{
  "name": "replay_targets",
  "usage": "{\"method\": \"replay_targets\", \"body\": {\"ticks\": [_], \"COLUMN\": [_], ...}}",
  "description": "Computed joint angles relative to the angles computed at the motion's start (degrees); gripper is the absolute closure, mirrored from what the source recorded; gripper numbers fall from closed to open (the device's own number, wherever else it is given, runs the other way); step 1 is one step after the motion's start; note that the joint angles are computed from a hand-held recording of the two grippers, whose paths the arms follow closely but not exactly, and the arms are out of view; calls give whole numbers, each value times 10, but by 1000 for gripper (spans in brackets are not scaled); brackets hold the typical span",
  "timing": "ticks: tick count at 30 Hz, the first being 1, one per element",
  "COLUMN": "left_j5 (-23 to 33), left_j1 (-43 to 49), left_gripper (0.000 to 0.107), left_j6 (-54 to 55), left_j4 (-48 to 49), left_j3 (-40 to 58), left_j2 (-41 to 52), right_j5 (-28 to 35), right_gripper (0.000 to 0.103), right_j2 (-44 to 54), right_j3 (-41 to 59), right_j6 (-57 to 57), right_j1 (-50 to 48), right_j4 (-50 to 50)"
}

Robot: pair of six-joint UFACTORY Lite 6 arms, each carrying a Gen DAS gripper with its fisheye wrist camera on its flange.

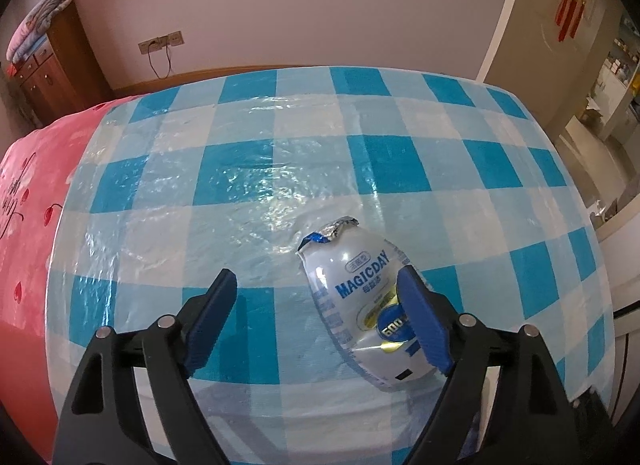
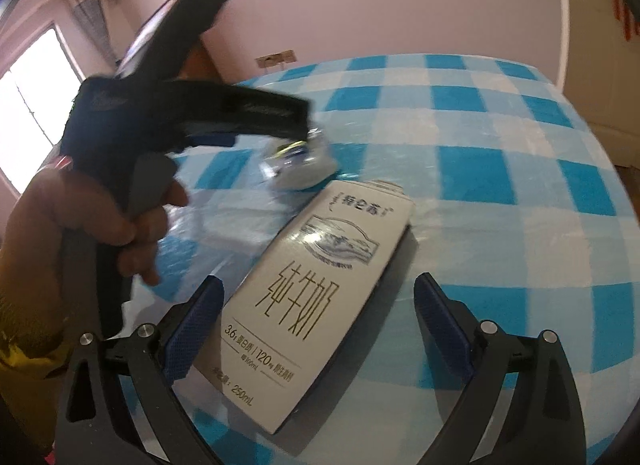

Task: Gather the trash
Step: 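Grasp the white milk carton with the right tool while the left tool holds the bottle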

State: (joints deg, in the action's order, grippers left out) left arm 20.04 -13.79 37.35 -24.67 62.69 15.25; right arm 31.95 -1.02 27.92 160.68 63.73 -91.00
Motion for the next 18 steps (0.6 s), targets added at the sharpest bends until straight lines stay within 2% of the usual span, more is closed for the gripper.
{"method": "replay_targets", "body": {"ticks": [8, 12, 14, 18], "left_j5": [-21, -3, 5, 7], "left_j1": [-1, 12, 10, -6], "left_gripper": [24, 24, 24, 24], "left_j6": [-29, 48, 63, 47], "left_j4": [25, -77, -102, -123], "left_j3": [-32, -64, -77, -86], "left_j2": [-30, -72, -82, -73], "right_j5": [47, 50, 48, 46], "right_gripper": [8, 8, 8, 8], "right_j2": [-93, -155, -194, -169], "right_j3": [-69, -122, -151, -139], "right_j6": [-103, -59, -18, -7], "right_j1": [-10, -32, -41, -48], "right_j4": [133, 123, 87, 48]}}
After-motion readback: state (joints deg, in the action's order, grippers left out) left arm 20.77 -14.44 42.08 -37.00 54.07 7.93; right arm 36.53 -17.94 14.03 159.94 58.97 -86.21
